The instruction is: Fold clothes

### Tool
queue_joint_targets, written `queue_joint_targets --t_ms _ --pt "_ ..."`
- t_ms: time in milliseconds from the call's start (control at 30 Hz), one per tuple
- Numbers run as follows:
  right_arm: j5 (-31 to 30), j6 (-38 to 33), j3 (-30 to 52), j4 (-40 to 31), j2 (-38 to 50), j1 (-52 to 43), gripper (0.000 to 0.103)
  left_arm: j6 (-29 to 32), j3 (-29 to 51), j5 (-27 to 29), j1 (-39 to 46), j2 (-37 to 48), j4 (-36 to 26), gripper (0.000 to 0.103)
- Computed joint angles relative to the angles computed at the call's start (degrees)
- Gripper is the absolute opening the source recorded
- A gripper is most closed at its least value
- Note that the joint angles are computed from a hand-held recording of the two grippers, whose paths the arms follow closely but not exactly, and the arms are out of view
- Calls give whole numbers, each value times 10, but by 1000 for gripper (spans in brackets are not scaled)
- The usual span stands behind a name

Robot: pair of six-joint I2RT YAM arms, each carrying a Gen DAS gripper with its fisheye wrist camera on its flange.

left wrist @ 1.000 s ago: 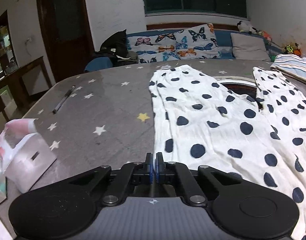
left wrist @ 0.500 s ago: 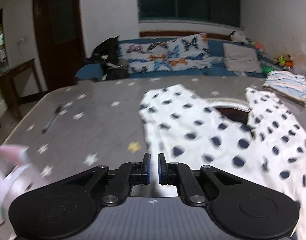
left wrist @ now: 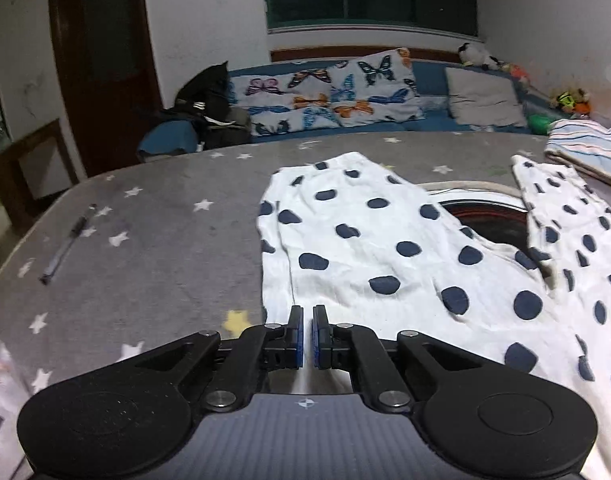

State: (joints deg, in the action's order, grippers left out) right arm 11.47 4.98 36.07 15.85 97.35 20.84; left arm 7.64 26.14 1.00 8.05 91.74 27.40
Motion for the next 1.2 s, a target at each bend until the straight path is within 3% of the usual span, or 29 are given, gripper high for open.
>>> queue_joint_targets --t_ms 167,333,567,767,1000,1200 --pt "-7 -1 -33 3 -29 -32 97 25 -33 -36 -7 1 54 5" --pt "-3 -13 -35 -17 -47 -51 97 26 -32 -36 -5 -12 33 6" --pt "-4 -19 71 -3 34 -53 97 27 -25 -43 -9 -14 24 6" --pt "58 -29 160 -17 128 -50 96 31 -23 -38 -5 -11 24 8" --pt "47 -19 133 -18 97 -85 96 29 -24 -35 -3 -12 24 9" --pt "-32 -52 53 -41 -14 -60 96 33 -65 -11 -9 -105 -15 11"
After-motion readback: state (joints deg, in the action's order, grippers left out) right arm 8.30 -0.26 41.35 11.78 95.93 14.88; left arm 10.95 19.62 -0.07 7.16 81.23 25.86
